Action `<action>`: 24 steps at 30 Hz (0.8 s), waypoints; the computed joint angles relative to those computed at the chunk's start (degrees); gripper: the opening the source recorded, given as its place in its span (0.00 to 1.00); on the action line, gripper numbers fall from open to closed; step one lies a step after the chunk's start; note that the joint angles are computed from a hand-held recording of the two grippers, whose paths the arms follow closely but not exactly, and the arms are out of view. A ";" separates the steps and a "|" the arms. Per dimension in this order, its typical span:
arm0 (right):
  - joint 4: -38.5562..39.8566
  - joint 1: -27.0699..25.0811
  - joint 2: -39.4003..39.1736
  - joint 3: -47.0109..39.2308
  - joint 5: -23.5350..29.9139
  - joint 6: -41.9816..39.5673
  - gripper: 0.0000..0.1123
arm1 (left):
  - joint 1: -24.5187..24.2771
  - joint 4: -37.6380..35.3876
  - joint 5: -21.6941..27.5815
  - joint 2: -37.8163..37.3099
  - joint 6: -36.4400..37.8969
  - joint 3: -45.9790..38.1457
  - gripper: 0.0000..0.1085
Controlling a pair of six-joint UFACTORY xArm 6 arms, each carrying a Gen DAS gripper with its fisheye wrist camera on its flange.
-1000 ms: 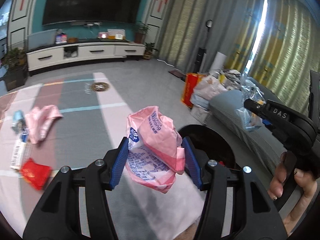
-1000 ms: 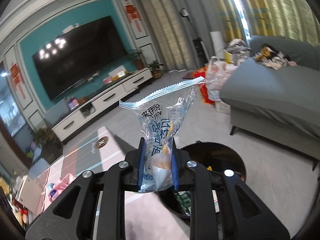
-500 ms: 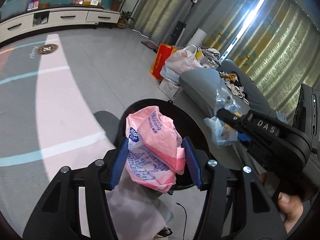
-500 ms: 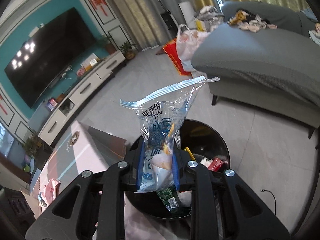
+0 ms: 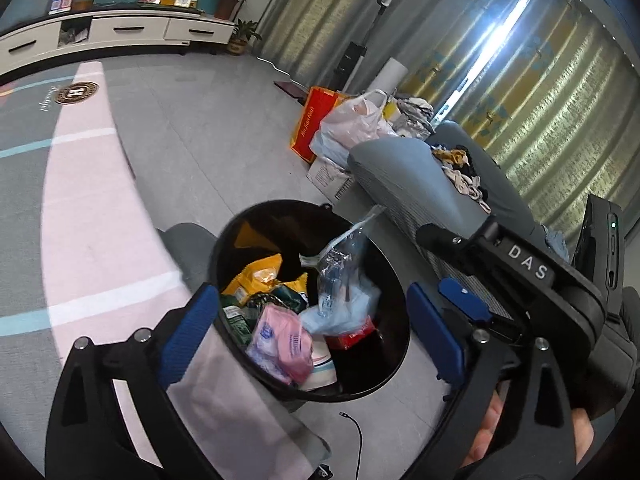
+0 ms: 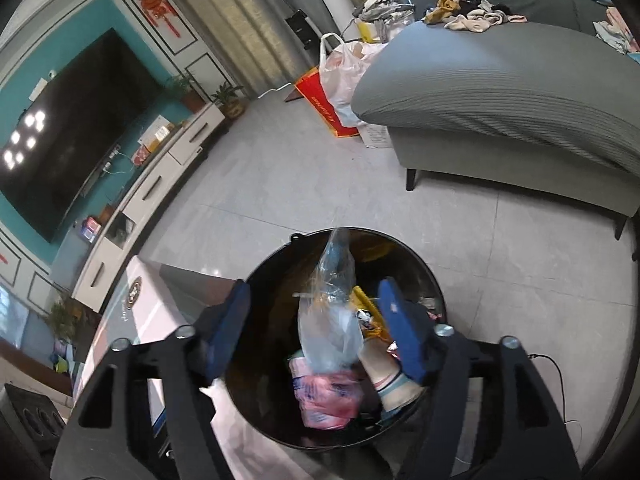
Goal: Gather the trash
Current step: 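Open both tools over the black bin to drop the pack and bag, then move both open tools back toward the red packet and medicine box on the rug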
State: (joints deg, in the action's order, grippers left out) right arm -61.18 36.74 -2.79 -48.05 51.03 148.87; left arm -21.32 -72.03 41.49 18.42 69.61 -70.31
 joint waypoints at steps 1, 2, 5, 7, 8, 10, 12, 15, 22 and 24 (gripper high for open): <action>0.05 0.25 0.13 -0.37 0.47 -0.40 0.68 | 0.41 0.21 -0.21 -0.32 -0.08 0.17 0.90; 0.21 0.43 0.38 -0.95 0.99 -1.07 0.70 | 1.04 0.50 -0.79 -1.06 -0.08 0.70 0.91; 0.59 1.23 1.91 -3.75 2.49 -3.72 0.74 | 3.23 0.05 -1.66 -2.97 0.78 2.06 0.92; 0.51 1.76 3.52 -6.50 3.21 -6.41 0.80 | 5.20 -0.74 -2.24 -4.01 1.12 2.72 0.92; 0.40 1.83 3.77 -6.96 3.27 -7.20 0.82 | 6.50 -1.16 -2.66 -4.57 0.72 3.16 0.92; -0.17 2.46 5.75 -10.12 4.02 -10.40 0.83 | 9.59 -1.76 -2.58 -5.26 -0.19 3.64 0.92; -1.00 3.15 8.25 -14.18 4.49 -13.85 0.85 | 12.21 -1.34 -2.59 -5.56 -0.95 3.57 0.92; -4.70 3.75 10.57 -17.68 2.14 -15.22 0.86 | 16.15 1.47 -5.44 -5.49 -3.90 2.61 0.92; -8.16 3.38 19.61 -29.88 -7.40 -24.53 0.86 | 26.23 8.74 -13.29 -2.42 -12.81 -2.26 0.92; -6.88 3.54 22.79 -34.00 -8.90 -28.63 0.86 | 28.85 9.62 -16.23 -0.31 -13.91 -4.53 0.92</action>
State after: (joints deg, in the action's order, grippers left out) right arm -68.05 40.27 20.01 -82.05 42.13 120.25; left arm 7.53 -62.41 25.27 18.11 55.69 -74.84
